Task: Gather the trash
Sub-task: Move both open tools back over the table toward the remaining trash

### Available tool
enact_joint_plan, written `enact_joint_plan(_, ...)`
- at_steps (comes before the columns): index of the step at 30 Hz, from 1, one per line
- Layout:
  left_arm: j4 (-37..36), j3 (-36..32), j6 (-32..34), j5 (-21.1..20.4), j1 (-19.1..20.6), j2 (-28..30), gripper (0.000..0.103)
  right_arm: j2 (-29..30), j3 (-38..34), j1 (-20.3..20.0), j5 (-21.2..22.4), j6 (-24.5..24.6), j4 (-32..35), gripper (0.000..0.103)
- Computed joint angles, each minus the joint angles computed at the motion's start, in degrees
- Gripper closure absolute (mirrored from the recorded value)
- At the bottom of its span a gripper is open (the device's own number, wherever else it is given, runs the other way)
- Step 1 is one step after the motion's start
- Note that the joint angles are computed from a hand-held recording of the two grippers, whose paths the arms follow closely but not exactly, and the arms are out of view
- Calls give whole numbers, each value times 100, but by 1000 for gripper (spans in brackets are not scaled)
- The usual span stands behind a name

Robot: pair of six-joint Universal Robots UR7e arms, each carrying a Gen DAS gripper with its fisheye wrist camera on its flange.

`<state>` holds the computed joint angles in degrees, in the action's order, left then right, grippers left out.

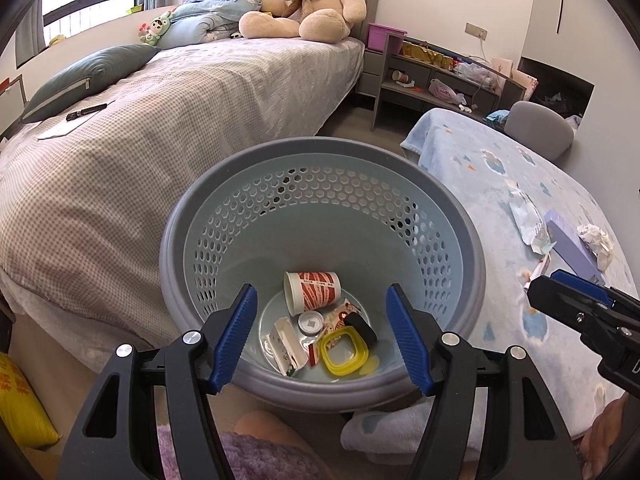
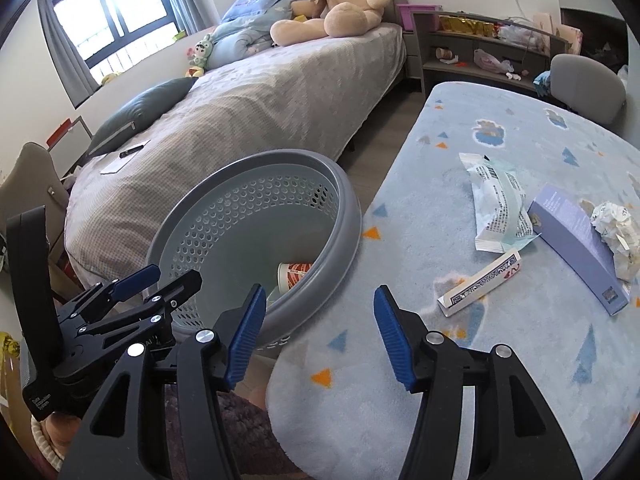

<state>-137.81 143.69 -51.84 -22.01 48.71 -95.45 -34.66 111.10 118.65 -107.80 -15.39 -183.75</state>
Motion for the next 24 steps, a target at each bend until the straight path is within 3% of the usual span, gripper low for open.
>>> enact_joint_plan(15, 993, -145, -733, -94, -411, 71, 39, -456, 552, -273, 4, 34, -417, 47)
enact_joint_plan(24, 1043, -342, -779, -119, -623, 448, 39, -781, 983, -501, -54, -137, -835, 46)
